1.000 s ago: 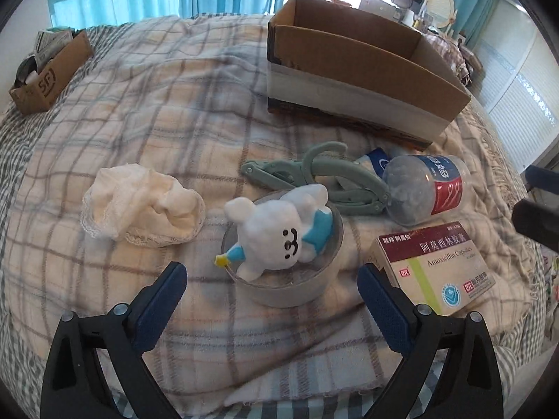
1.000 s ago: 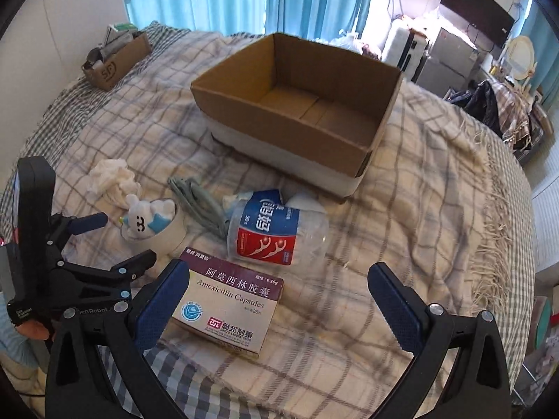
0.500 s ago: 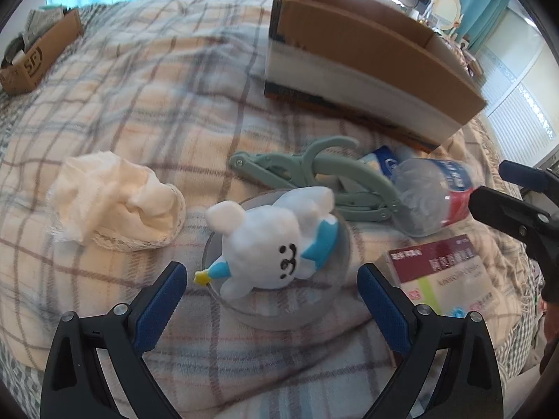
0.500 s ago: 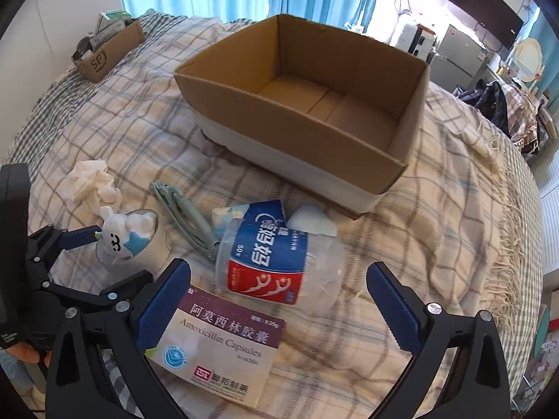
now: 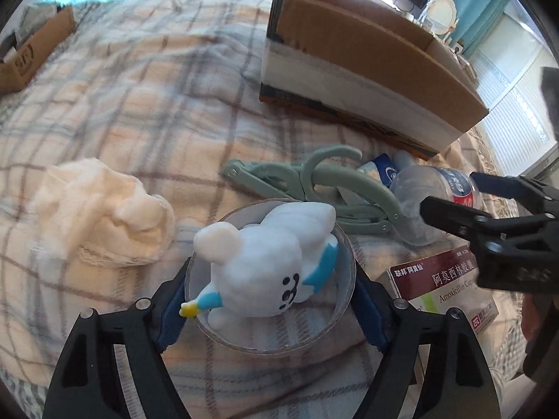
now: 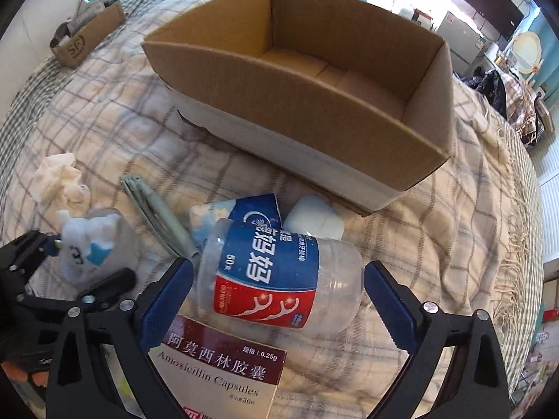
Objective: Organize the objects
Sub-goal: 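Grasp the bunny figurine cup with the left tool while the right tool grasps the floss-pick bottle, then lift the bunny cup with the left tool while the right tool lifts the floss-pick bottle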
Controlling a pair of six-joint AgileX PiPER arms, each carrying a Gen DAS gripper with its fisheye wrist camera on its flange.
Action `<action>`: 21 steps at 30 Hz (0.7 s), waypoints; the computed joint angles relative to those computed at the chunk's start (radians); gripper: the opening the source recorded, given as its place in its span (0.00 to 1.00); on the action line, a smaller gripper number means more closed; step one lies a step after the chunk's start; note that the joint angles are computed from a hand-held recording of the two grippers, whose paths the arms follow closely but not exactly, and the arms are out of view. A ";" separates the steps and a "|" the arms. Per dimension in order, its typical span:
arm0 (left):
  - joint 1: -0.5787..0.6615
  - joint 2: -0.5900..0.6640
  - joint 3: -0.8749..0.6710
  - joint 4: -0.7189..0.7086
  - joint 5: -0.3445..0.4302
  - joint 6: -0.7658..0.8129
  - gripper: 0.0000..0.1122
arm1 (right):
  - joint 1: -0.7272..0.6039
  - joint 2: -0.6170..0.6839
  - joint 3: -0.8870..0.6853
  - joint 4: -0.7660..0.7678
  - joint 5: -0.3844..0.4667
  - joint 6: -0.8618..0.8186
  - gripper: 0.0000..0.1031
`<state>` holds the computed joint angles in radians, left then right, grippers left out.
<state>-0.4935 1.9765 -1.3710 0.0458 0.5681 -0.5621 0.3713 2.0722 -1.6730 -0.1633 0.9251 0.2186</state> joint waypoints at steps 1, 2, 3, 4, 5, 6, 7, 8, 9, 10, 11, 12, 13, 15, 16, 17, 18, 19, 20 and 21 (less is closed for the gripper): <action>-0.009 -0.015 0.011 0.049 -0.005 -0.041 0.73 | -0.008 0.002 0.000 0.015 0.004 -0.005 0.90; -0.017 -0.033 0.024 0.092 -0.013 -0.079 0.73 | -0.014 -0.001 0.004 0.025 0.004 -0.007 0.90; -0.022 -0.046 0.032 0.116 -0.017 -0.101 0.73 | -0.018 -0.005 0.007 0.030 0.002 -0.008 0.90; -0.025 -0.061 0.040 0.137 -0.022 -0.122 0.73 | -0.019 -0.009 0.008 0.028 -0.001 -0.009 0.90; -0.021 -0.062 0.051 0.151 -0.041 -0.132 0.73 | -0.017 -0.010 0.009 0.027 -0.002 -0.013 0.89; -0.026 -0.080 0.065 0.186 -0.058 -0.165 0.73 | -0.016 -0.008 0.006 0.027 0.002 -0.017 0.89; -0.032 -0.089 0.077 0.223 -0.073 -0.197 0.73 | -0.015 -0.008 0.006 0.025 0.005 -0.016 0.89; -0.045 -0.100 0.091 0.276 -0.087 -0.248 0.73 | -0.014 -0.009 0.004 0.024 0.008 -0.017 0.89; -0.058 -0.119 0.115 0.343 -0.109 -0.310 0.73 | -0.014 -0.012 0.004 0.026 0.011 -0.020 0.89; -0.065 -0.128 0.121 0.379 -0.116 -0.342 0.73 | -0.017 -0.017 0.006 0.032 0.012 -0.025 0.89; -0.066 -0.136 0.130 0.416 -0.132 -0.374 0.73 | -0.022 -0.026 0.015 0.041 0.008 -0.030 0.88; -0.065 -0.150 0.147 0.435 -0.156 -0.390 0.73 | -0.028 -0.037 0.025 0.051 0.001 -0.033 0.88; -0.060 -0.157 0.156 0.423 -0.178 -0.376 0.73 | -0.033 -0.048 0.033 0.061 -0.005 -0.039 0.88; -0.043 -0.119 0.122 0.324 -0.183 -0.251 0.75 | -0.035 -0.064 0.039 0.057 -0.007 -0.042 0.88; -0.049 -0.061 0.074 0.307 -0.136 -0.207 0.75 | -0.029 -0.064 0.035 0.047 -0.005 -0.033 0.88; -0.055 -0.010 0.029 0.317 -0.074 -0.203 0.75 | -0.027 -0.066 0.034 0.038 -0.003 -0.026 0.88; -0.063 0.036 0.005 0.319 -0.031 -0.200 0.75 | -0.025 -0.068 0.033 0.032 -0.001 -0.020 0.88; -0.055 0.054 -0.002 0.280 -0.029 -0.173 0.75 | -0.023 -0.073 0.035 0.029 0.001 -0.016 0.88; -0.043 0.046 0.022 0.252 -0.066 -0.166 0.75 | -0.023 -0.076 0.034 0.029 0.004 -0.017 0.88; -0.022 0.036 0.027 0.195 -0.078 -0.129 0.74 | -0.021 -0.080 0.034 0.026 0.004 -0.015 0.88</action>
